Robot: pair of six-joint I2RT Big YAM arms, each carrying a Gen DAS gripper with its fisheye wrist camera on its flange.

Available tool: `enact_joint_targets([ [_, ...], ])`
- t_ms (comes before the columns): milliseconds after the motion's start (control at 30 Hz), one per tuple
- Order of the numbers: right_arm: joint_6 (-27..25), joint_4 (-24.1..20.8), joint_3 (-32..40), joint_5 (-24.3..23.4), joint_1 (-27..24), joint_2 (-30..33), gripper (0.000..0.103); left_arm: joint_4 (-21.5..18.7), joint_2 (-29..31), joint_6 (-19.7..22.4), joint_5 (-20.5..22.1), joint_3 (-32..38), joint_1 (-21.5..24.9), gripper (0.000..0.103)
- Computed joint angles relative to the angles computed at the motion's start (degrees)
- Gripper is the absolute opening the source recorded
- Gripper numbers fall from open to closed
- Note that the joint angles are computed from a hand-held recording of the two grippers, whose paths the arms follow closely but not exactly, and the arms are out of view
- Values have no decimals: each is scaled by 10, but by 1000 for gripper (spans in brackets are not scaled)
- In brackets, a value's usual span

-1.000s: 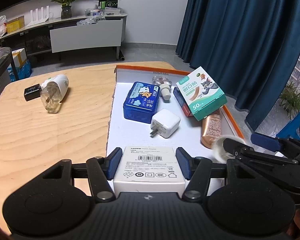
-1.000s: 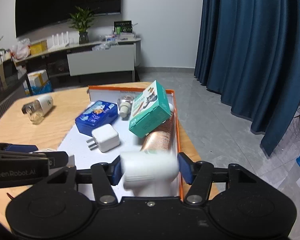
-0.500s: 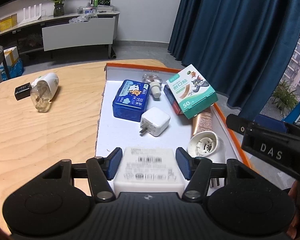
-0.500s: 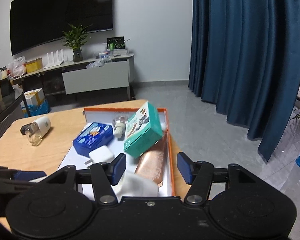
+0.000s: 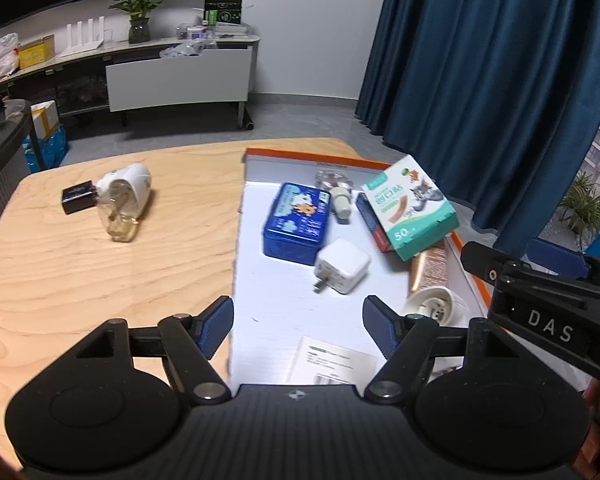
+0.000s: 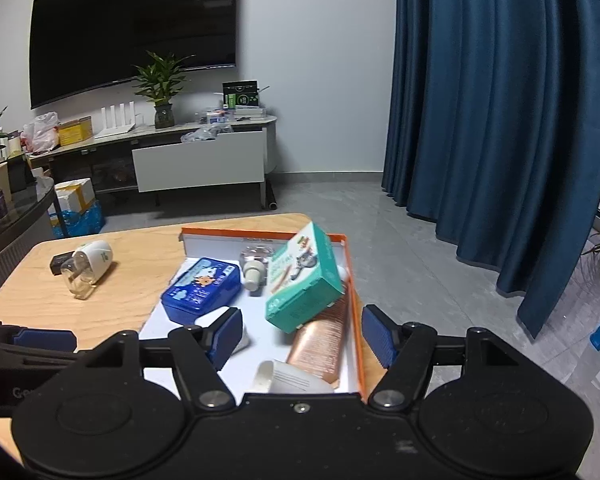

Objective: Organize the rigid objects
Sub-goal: 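Move both tools back toward the black charger and glass-bottle diffuser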

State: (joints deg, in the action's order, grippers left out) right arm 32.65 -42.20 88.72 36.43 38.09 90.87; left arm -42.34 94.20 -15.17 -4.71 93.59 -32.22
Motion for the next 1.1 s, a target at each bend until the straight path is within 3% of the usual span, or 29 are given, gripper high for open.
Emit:
enact_joint_targets([
  [700, -54, -14, 134, -63, 18, 99, 80, -22, -8, -13, -24, 8, 66, 74],
  [1100, -77, -47, 239, -108, 26, 176, 80, -32, -6, -34, -27, 5, 113, 76],
])
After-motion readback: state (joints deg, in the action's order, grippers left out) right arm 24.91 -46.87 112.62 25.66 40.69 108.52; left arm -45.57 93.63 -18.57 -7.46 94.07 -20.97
